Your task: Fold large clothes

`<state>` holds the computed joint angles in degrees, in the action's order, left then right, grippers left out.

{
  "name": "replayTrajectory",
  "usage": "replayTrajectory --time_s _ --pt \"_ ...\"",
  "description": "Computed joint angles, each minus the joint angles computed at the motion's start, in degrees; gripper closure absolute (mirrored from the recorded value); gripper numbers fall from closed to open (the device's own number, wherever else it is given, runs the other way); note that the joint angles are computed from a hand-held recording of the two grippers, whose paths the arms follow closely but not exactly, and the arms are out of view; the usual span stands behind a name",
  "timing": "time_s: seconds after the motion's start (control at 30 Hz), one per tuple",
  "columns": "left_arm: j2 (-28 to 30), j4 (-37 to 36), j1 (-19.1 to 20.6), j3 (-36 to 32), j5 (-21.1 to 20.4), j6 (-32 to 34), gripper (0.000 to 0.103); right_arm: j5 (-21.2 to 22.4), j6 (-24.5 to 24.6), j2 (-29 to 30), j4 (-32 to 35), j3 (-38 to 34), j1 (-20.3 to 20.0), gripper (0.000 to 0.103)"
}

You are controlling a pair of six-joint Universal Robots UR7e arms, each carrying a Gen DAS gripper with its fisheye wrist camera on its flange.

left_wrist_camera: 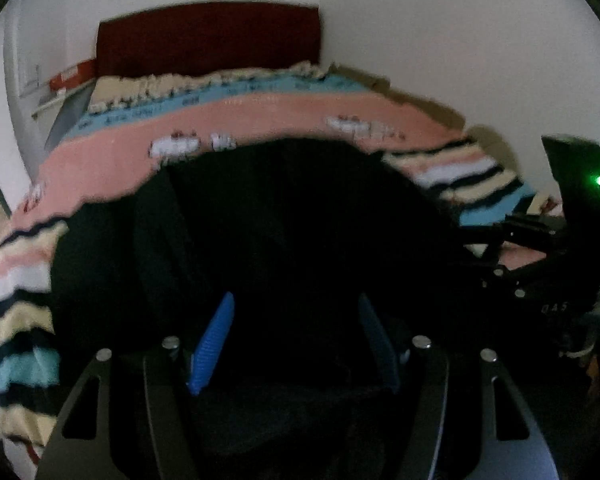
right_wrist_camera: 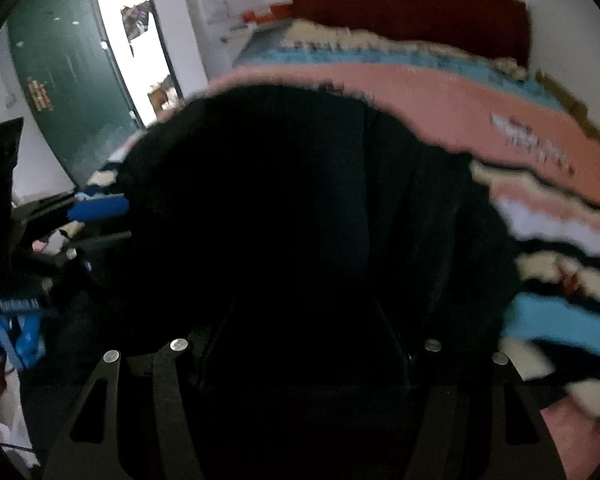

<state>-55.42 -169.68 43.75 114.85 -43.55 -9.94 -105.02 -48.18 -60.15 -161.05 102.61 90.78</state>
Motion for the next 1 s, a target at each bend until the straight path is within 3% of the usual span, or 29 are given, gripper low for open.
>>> replayTrajectory --time_s 0.2,0.4,0.6,0.77,0.9,1.0 --pt "3.65 1.1 2.39 -10.37 1.17 6.0 0.04 2.21 1.35 2.59 -0.33 -6.42 3.01 0.033" --pt "8.75 5.91 7.23 -18.9 0.5 5.09 0.04 1.99 3.18 8.96 0.73 -14.11 3.94 0.032" --pt "10.82 5.22 10.05 -17.51 -0.57 3.61 0.04 -0.5 2.62 13.98 2.17 -17.71 2.28 0.03" --pt "11.52 3.54 10.78 -17.15 -1.41 3.61 0.04 1.39 2.81 15.14 -0.63 -16.57 0.06 0.029" --pt "10.42 5.43 9.06 -16.02 0.77 1.31 0.04 -1.69 3.84 14.98 -0.5 -16.29 1.05 0.029" --pt "7.38 1.6 6.35 -10.9 1.38 0.41 0.04 -1.34 4.49 12.38 -0.53 -13.56 1.58 0.029"
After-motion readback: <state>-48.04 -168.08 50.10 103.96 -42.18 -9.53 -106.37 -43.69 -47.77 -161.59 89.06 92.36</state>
